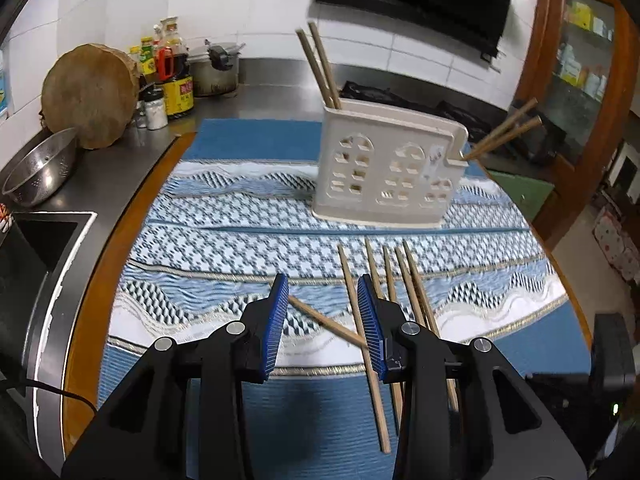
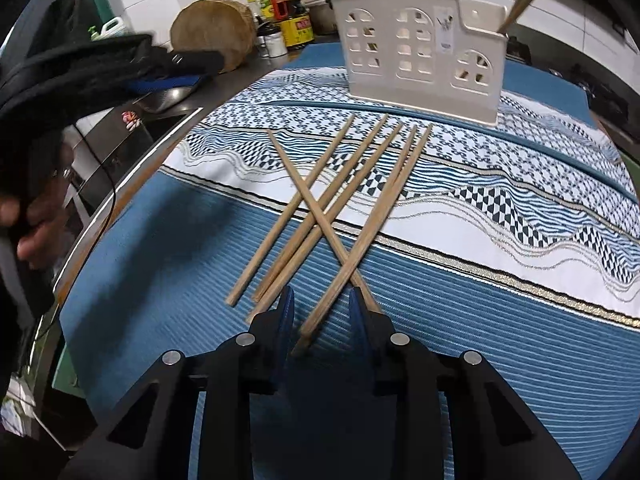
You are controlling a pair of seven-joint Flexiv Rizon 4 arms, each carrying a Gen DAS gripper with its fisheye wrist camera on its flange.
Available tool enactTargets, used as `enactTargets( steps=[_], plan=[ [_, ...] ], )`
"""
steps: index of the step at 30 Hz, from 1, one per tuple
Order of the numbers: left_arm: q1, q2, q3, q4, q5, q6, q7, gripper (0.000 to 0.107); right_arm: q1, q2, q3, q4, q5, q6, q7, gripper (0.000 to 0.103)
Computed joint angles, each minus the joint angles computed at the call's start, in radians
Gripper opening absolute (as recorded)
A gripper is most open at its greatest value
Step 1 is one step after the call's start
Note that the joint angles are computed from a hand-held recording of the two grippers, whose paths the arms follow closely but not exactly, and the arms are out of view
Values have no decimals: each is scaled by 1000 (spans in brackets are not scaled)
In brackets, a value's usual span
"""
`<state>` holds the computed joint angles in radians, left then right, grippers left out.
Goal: Organize utensils
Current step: 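Move both grippers back down to the remaining chopsticks, then close the right gripper on a chopstick while the left gripper closes on another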
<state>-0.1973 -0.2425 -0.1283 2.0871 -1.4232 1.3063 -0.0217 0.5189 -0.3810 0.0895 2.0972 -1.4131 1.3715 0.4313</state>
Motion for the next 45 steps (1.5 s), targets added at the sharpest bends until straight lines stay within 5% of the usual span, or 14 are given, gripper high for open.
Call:
enactTargets(
  steps=[7,17,25,37,45],
  plan=[
    [16,9,11,53,128,-48,-72,37,-9,24,0,28,9,-14,22,8],
    [44,9,12,106,302,-107,-193,36,-28,95,26,64,-9,-110,29,7],
    [50,-2,-6,102,284,-149,-231,34,-60,153,53,91,-23,-163,39,7],
    [-7,39,-22,141,215,-195,39,34,-87,199,78,140,-5,-192,46,7],
    [-32,37,-14,150,248,-175,-22,36,-93,219,83,164,3,-200,61,7]
  ],
)
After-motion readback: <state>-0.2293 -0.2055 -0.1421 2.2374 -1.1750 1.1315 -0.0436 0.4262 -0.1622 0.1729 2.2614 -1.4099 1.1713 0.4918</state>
